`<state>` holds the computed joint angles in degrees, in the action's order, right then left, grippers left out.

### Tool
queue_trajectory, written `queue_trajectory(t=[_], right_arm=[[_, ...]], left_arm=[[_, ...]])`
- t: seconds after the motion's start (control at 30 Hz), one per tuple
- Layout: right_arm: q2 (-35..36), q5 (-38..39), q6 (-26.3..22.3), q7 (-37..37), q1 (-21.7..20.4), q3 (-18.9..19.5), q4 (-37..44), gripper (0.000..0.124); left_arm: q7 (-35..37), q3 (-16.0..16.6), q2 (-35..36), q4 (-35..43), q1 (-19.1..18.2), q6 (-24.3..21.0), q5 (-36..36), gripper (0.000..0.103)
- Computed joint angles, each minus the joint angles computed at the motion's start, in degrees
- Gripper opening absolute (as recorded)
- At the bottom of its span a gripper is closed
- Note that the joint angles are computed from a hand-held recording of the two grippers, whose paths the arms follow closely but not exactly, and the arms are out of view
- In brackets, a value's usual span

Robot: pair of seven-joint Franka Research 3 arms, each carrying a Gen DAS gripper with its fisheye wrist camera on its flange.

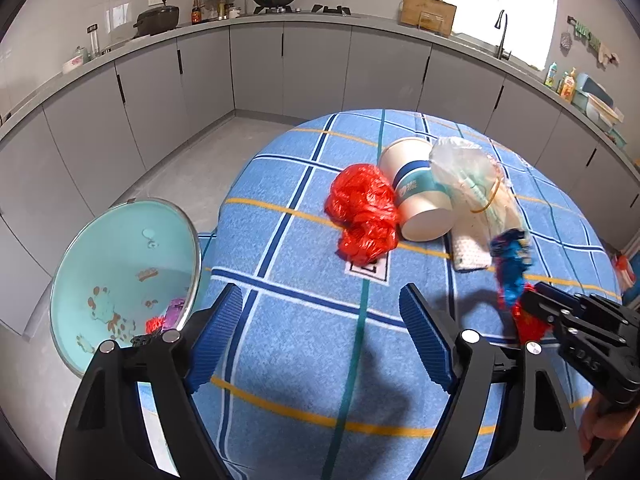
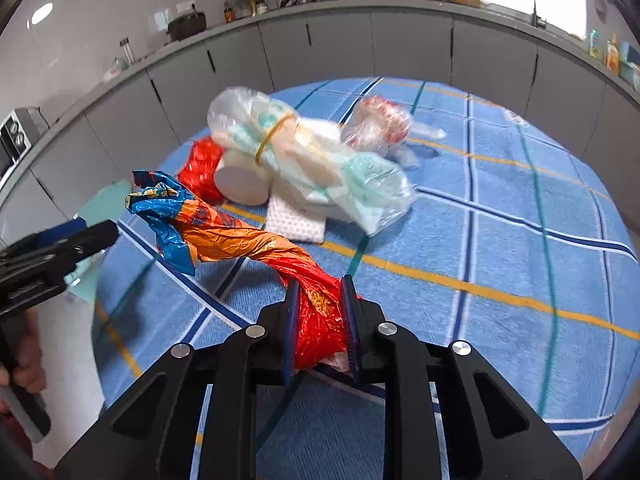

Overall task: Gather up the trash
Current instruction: 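Lift the orange wrapper with the right gripper while the left gripper grasps the clear banded plastic bag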

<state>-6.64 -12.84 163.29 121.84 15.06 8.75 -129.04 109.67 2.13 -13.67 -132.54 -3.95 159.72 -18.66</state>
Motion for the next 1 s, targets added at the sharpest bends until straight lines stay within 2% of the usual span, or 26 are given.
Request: queue_trajectory(t=[0.2,0.33,0.47,0.7,0.83,1.0], right_arm=[[-5.1,-3.3,2.2,6.2,-3.9,1.3,-2.8,0.021],[-6.5,-11.5,2.0,16.0,-11.1,4.9,-2.5,0.021],[-4.2,-18.2,0.2,23.0,-15.1,4.9,0.3,0.021],[1.7,-26.8,-3.3,28.6,-14.2,0.2,5.7,0.021],[3.7,-28.3,-3.1,28.4,-12.4,-3.4,7.3,0.021],[4.0,-25.9,-1.4,26.4,-10.2,-6.5,6.6,0.021]], left_arm=[[0.5,-0.8,0.8,1.6,-1.4,0.1,-1.3,0.078],[-0.4,-2.2,1.8,3.3,-2.2,0.3,-1.3,0.078],[-2.8,-4.0,3.6,5.6,-2.8,1.1,-0.5,0.078],[-15.1,-8.1,8.6,11.0,-1.9,0.5,7.6,0.078],[-22.0,-9.5,11.0,13.6,-1.5,0.0,12.1,0.078],[-33.5,-10.9,14.9,17.4,-1.7,-1.4,22.1,0.075]])
